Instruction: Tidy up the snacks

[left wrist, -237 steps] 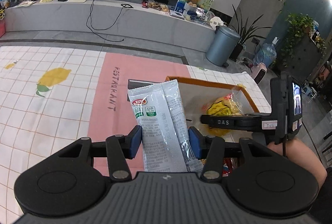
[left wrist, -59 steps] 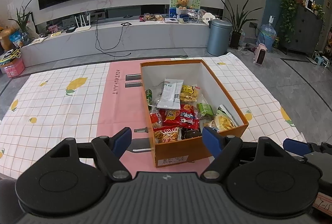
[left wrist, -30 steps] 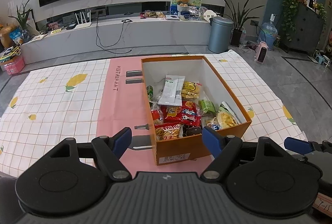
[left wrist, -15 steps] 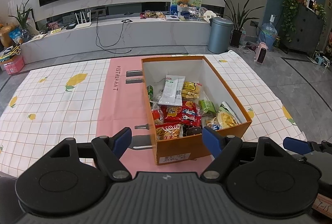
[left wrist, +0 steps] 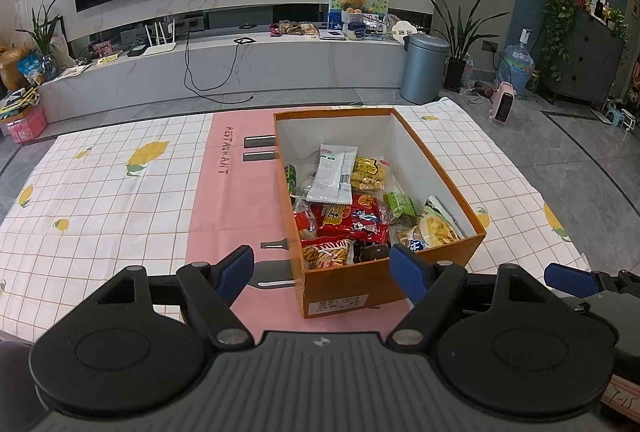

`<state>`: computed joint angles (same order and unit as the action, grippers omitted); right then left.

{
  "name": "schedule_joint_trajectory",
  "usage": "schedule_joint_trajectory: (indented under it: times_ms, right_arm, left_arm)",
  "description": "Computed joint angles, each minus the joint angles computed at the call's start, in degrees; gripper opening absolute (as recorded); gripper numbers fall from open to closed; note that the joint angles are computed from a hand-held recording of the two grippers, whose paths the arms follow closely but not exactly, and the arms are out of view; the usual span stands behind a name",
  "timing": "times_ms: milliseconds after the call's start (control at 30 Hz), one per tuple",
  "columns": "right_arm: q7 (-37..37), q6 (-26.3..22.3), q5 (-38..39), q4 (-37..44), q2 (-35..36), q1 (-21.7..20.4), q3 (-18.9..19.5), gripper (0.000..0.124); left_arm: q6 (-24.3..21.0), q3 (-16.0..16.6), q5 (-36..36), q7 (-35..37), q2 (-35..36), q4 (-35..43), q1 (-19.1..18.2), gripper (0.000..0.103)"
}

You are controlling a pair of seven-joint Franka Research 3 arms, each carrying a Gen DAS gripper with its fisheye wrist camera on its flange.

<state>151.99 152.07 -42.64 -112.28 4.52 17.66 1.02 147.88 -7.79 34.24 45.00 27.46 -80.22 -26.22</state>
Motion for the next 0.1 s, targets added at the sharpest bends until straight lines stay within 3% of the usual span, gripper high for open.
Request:
schedule_joint_trajectory:
  times_ms: [100]
  right_arm:
    - [-0.5, -0.32, 0.27, 0.27, 0.11, 0.09, 0.06, 0.1]
  left_arm:
    - [-0.13, -0.19, -0.38, 0.43, -0.05, -0.09, 0.17, 0.091]
